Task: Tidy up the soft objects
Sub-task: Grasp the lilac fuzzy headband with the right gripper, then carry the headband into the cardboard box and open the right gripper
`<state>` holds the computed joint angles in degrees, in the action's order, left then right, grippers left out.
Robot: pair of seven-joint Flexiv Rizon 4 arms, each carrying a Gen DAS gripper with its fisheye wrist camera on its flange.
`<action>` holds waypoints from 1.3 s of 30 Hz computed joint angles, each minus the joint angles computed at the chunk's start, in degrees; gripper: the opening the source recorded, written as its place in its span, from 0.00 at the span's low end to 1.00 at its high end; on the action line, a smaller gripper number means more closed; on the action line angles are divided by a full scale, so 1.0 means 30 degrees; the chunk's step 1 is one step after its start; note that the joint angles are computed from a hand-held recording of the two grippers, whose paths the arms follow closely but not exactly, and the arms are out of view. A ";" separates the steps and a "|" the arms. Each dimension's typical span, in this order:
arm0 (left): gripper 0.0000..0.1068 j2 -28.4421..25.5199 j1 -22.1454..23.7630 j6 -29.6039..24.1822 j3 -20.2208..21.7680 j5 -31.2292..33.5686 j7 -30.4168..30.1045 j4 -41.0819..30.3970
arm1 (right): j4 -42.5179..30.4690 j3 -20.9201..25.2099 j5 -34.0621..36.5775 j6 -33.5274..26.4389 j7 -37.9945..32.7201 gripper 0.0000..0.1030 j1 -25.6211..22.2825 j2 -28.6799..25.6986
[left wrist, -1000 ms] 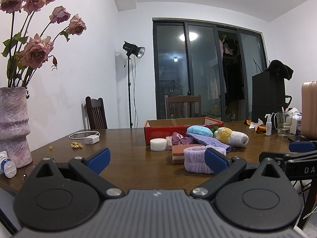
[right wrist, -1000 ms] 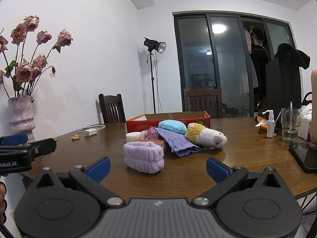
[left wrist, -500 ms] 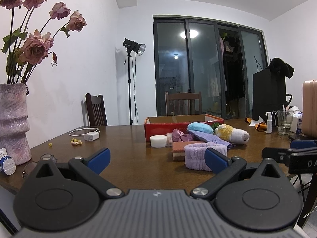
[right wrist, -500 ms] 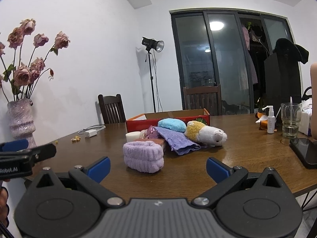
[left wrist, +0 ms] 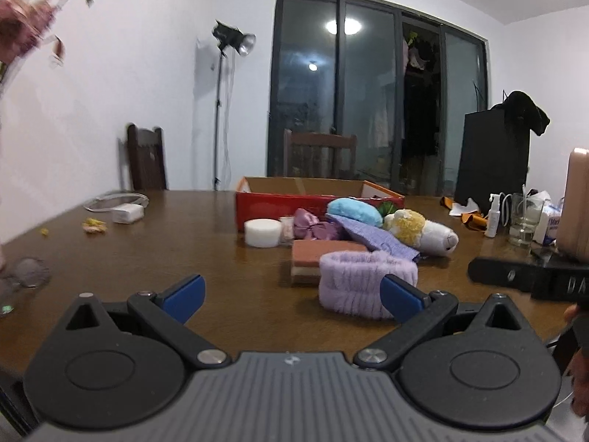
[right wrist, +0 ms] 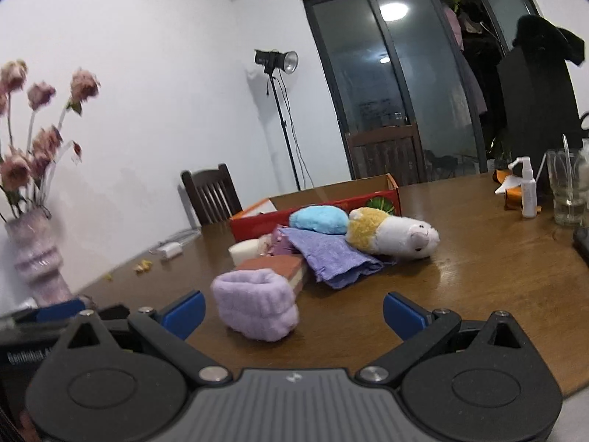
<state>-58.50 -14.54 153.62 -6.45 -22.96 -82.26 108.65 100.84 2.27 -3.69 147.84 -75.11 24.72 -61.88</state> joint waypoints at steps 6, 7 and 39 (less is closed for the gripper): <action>0.82 0.0108 0.2923 -0.5882 -0.1398 0.3674 -0.1715 -0.3187 | -0.2511 0.0652 -0.3787 -0.3190 0.2448 0.70 -0.1458 -0.0547; 0.74 0.0106 0.3508 -0.7062 -0.1781 0.4439 -0.2149 -0.3673 | -0.2979 0.0853 -0.4555 -0.3583 0.2950 0.67 -0.1741 -0.0731; 0.48 -0.1120 0.7311 -1.1845 -0.4857 1.1506 -0.5151 -0.5624 | -0.5990 0.1930 -1.1334 -0.7101 0.8275 0.51 -0.4163 -0.2219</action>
<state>-61.86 7.40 118.08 -21.02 11.56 -97.71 91.78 82.87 8.06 -37.69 126.54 -50.29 12.23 -68.53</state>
